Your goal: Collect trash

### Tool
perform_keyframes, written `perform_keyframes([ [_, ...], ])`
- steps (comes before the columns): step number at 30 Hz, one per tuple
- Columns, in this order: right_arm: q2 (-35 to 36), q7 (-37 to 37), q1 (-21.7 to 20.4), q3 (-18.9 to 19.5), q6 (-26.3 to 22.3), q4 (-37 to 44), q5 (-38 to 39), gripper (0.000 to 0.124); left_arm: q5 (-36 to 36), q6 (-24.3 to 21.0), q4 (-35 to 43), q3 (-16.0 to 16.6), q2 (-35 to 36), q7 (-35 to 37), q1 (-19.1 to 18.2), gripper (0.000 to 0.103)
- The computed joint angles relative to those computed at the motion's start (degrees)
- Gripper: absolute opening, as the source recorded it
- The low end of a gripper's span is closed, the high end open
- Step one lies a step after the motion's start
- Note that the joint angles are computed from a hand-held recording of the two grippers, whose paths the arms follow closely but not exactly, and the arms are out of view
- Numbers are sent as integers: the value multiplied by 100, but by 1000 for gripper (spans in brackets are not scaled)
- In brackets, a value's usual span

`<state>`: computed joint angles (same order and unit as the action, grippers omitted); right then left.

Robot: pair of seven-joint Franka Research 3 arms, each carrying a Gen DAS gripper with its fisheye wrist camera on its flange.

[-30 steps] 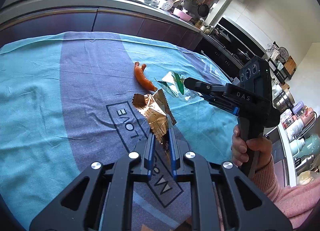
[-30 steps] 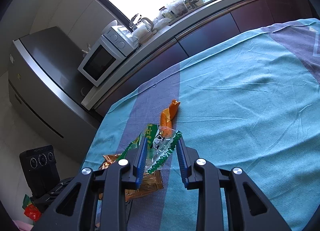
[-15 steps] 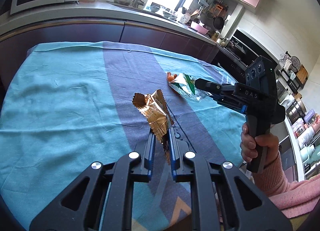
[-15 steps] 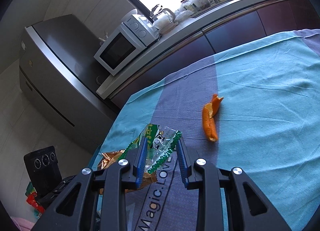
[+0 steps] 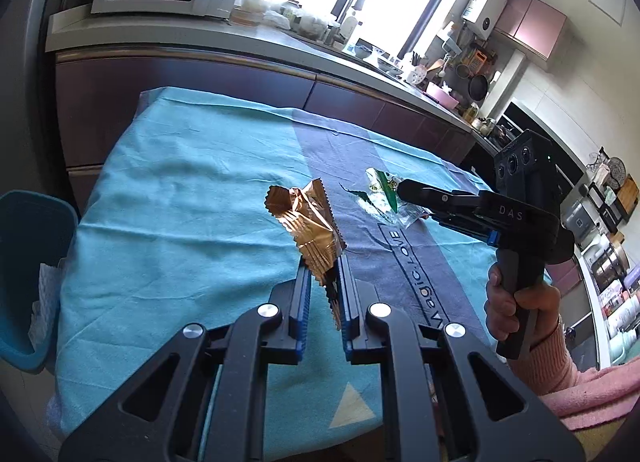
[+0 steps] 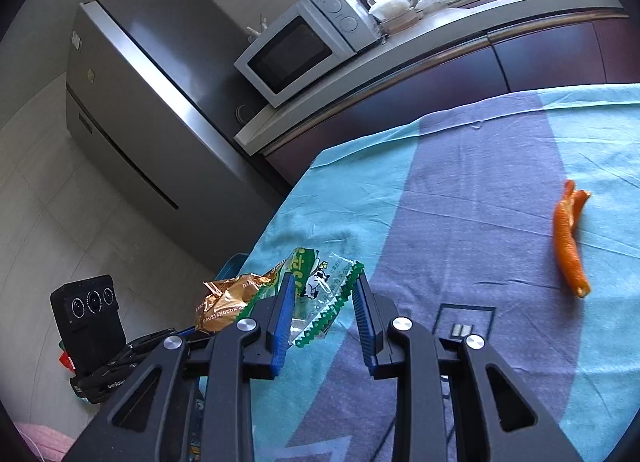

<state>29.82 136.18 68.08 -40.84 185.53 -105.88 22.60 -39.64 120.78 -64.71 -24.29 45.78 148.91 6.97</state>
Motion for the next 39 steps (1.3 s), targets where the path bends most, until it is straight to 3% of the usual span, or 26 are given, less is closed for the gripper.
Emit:
perform_keyframes([
  [8,297,-263,-1474,1530,-317,1105,-523,28,-81,334,-139,48,-99,-94,137,13],
  [17,832,-326,-2507,2630,-808,2338,-1199,28,-149,683,-217,61,-173,-162,281,13],
  [27,1476,-487,-3098,3320,-1367,3599,-1571,28,-198,1000,-288,69,-242,-217,427,13],
  [39,2349,-834,-3436,3808,-2082,5198,-1671,28,-62,1454,-169,85,-174,-453,449,13],
])
